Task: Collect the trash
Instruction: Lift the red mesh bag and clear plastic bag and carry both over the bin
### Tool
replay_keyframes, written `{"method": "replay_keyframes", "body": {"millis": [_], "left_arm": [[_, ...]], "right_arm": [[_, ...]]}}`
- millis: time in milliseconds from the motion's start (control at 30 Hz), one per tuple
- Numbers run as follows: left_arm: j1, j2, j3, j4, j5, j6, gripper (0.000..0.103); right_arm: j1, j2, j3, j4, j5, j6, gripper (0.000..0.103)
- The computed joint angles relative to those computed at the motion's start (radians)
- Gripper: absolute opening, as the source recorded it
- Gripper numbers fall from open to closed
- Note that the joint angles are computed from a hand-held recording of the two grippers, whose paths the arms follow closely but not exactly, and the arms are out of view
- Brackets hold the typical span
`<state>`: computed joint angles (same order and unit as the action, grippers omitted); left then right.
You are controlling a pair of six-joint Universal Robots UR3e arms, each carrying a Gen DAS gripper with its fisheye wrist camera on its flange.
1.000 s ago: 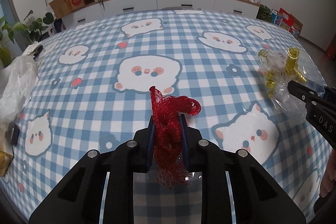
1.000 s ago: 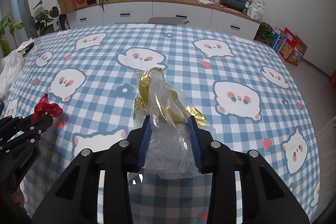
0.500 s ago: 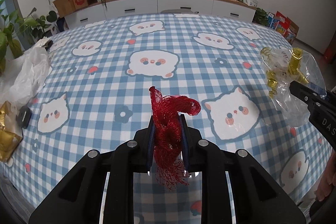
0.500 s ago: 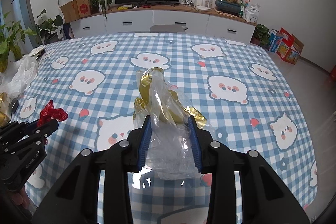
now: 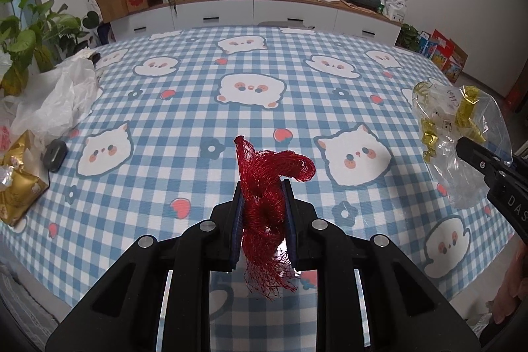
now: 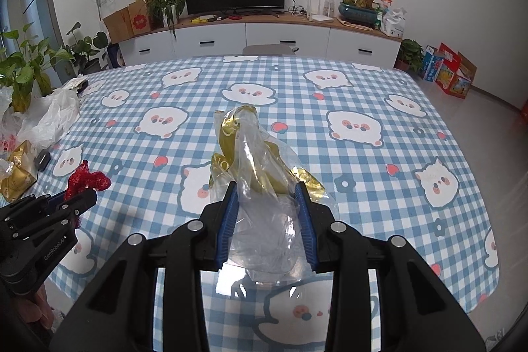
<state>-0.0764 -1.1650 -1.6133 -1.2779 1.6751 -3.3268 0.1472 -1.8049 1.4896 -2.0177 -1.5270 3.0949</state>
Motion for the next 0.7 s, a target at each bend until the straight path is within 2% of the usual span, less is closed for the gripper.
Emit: {"method": "replay_keyframes", "body": {"millis": [700], "left_arm": [[-0.032, 0.219, -0.047, -0.152, 0.003, -0.033, 0.020]], "right_arm": [[0.099, -0.210, 0.129, 0.074, -0.033, 0.056, 0.033]]}}
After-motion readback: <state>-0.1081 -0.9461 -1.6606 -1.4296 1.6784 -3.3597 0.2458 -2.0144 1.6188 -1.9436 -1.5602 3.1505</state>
